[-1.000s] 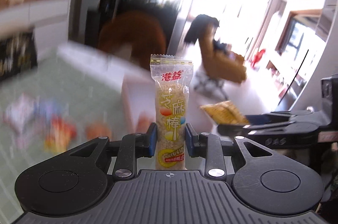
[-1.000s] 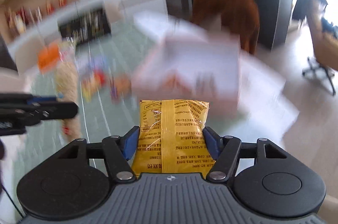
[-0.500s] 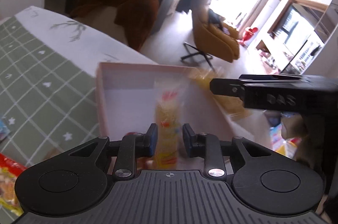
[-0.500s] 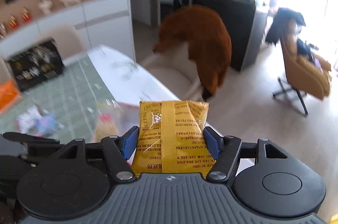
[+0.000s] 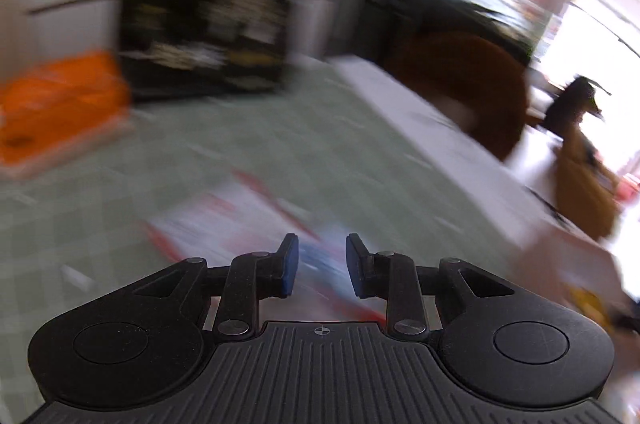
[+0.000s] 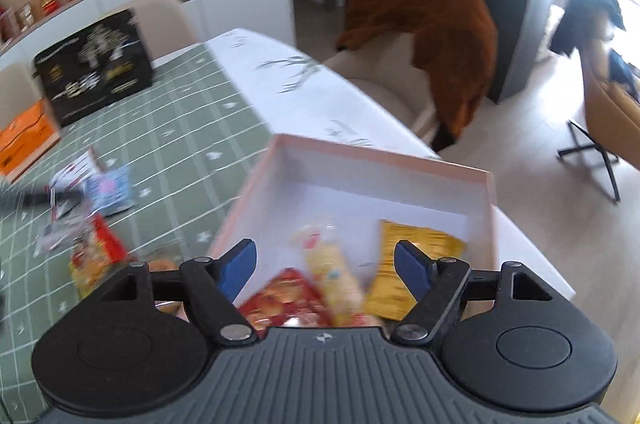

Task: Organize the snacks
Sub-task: 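Grasp the blue Peppa candy pack with the right tool while the left tool approaches the white bag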

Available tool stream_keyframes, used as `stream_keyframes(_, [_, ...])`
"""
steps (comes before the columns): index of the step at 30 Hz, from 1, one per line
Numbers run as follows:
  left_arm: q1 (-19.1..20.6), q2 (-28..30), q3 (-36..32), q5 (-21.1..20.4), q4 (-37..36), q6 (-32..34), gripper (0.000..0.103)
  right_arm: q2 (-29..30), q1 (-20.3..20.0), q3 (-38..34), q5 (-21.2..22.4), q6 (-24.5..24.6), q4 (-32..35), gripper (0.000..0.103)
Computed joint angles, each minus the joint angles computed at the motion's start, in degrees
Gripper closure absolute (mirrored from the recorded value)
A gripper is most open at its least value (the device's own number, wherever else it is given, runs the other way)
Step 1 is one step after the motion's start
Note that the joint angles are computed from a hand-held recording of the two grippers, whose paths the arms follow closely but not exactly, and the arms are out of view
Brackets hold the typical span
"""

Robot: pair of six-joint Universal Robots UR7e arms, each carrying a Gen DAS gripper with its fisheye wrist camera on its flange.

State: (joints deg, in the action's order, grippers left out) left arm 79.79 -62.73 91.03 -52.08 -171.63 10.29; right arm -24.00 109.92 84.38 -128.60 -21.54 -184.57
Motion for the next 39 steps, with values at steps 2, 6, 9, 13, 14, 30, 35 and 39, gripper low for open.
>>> stream_keyframes(2, [1.86, 2.0, -4.62, 1.76, 0.99, -0.09, 0.073, 0.34, 0.65, -0.35, 1.32, 0.52, 1.66, 0.025])
stream_keyframes(6, [5.16, 7.01, -12.56, 1.27, 2.89, 1.72, 0.073, 1.14, 1.37, -2.47, 5.65, 4.18, 8.91, 0.022])
stream_keyframes(9, [6.44, 7.66, -14.27, -2.64, 5.98, 2.8, 0.073, 3.61, 2.16, -5.25, 6.85, 4.69, 11.88, 0.022])
stream_keyframes(13, [5.14, 4.53, -8.77, -5.11, 7.74, 8.04, 0.072, 8.02, 2.98, -10.45, 5.43, 6.13, 13.3, 0.014])
stream_keyframes(14, [4.32, 3.69, -6.53, -3.69, 6.46, 10.22, 0.072, 8.93, 3.13, -11.67, 5.02, 6.18, 13.29, 0.013])
stream_keyframes(30, [-0.08, -10.5, 14.27, -1.62, 5.73, -1.22, 0.073, 33.52, 4.45, -54.84, 2.91, 11.59, 41.53, 0.017])
stream_keyframes(35, [0.15, -13.28, 17.02, -3.24, 4.19, -4.39, 0.073, 30.78, 5.22, -47.88, 1.57, 8.45, 40.34, 0.044])
stream_keyframes(39, [0.41, -14.68, 18.11, -6.83, 6.69, -5.43, 0.073, 21.41, 5.26, -31.25, 6.82, 9.51, 33.16, 0.044])
